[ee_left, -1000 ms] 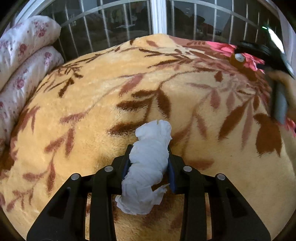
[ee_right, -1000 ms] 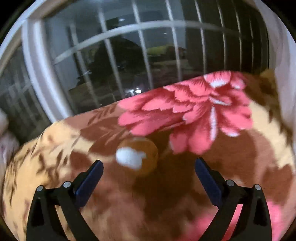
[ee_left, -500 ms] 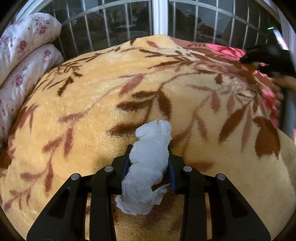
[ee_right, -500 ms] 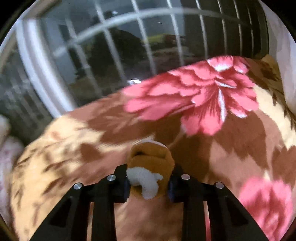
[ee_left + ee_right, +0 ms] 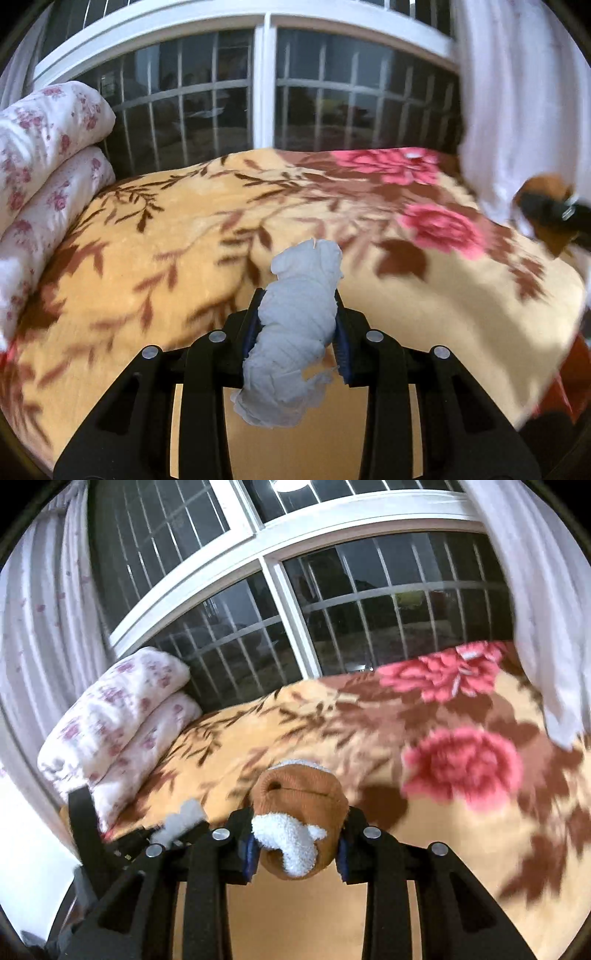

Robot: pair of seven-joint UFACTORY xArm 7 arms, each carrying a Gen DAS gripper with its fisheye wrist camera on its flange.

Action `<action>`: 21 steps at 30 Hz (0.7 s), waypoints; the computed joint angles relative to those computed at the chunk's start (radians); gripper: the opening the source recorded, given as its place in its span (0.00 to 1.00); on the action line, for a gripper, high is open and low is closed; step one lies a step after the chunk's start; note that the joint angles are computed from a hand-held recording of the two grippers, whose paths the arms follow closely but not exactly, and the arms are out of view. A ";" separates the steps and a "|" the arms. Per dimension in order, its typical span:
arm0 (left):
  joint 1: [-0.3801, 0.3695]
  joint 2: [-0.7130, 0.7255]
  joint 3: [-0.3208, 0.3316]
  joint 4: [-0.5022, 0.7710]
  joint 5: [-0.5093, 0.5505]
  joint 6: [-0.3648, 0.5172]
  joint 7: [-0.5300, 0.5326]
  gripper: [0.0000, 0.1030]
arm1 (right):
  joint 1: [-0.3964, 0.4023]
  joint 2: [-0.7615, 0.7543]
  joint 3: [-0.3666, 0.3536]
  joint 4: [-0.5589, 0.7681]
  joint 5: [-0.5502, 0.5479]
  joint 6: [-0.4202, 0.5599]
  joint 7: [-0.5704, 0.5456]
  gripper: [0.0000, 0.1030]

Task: Collect trash
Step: 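Lower both grippers over the orange bin and open them to drop the items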

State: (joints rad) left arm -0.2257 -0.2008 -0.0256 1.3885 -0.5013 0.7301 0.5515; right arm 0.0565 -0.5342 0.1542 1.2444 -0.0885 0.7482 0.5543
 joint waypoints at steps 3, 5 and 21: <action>-0.001 -0.139 0.025 -0.138 -0.014 0.023 0.046 0.32 | 0.007 -0.127 0.050 -0.123 -0.024 0.024 0.027 0.30; 0.003 -0.235 0.028 -0.236 0.028 0.028 0.050 0.32 | 0.016 -0.195 0.095 -0.182 -0.048 0.054 0.031 0.31; 0.018 -0.535 0.052 -0.609 0.224 0.294 -0.047 0.32 | 0.232 -0.411 0.211 -0.455 0.080 0.207 0.094 0.32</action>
State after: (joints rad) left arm -0.2079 -0.7353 0.0268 0.7793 -0.2776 1.0245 0.5046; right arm 0.2888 -0.9448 0.3655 0.7898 -0.0084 0.9547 0.6486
